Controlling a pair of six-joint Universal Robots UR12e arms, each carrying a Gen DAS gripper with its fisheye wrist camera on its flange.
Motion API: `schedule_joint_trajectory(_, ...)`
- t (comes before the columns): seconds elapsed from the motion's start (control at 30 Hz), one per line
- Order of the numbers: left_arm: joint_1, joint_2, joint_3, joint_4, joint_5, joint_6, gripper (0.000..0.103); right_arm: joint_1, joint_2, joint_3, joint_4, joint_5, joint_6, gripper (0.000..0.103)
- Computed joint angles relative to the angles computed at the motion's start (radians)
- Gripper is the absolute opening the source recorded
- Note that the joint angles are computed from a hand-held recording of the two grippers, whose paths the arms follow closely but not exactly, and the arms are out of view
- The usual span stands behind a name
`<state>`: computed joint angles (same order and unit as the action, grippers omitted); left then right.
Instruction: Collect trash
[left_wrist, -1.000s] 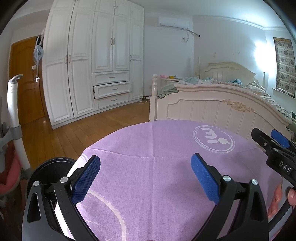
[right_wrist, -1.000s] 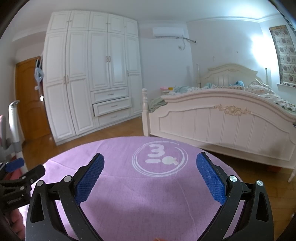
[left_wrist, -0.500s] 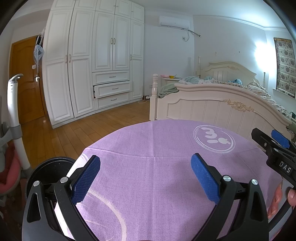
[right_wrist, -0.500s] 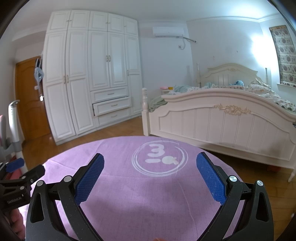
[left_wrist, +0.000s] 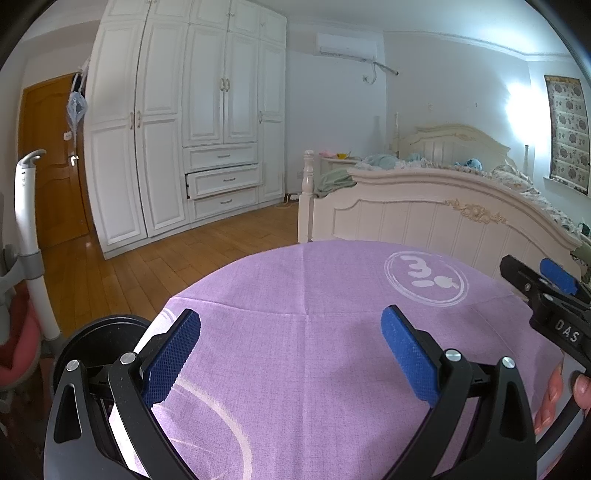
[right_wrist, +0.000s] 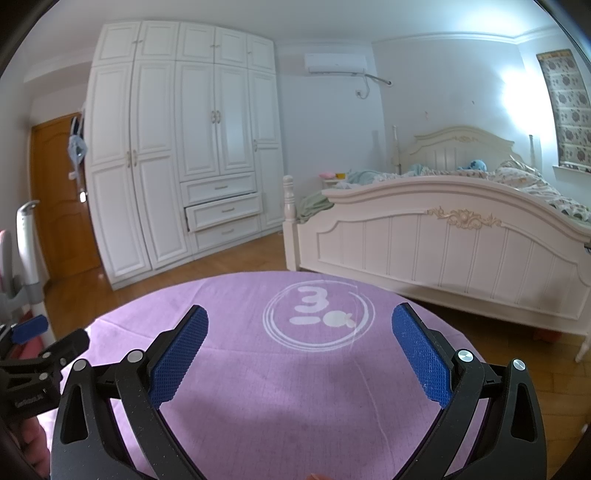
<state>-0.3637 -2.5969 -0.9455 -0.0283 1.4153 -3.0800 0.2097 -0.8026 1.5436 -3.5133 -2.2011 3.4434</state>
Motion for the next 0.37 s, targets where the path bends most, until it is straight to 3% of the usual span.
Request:
schedule_joint_trajectory(0.1,0.001,0.001,-0.01,0.035,-0.013,0.002,0.098,0.0,-0.001,0.0,0.002,0.0,0.0,0.099)
schedule_joint_trajectory(0.37,-0.004,-0.002,0.007,0.002,0.011,0.002,0.098,0.001,0.005,-0.001,-0.004,-0.001,0.007,0.098)
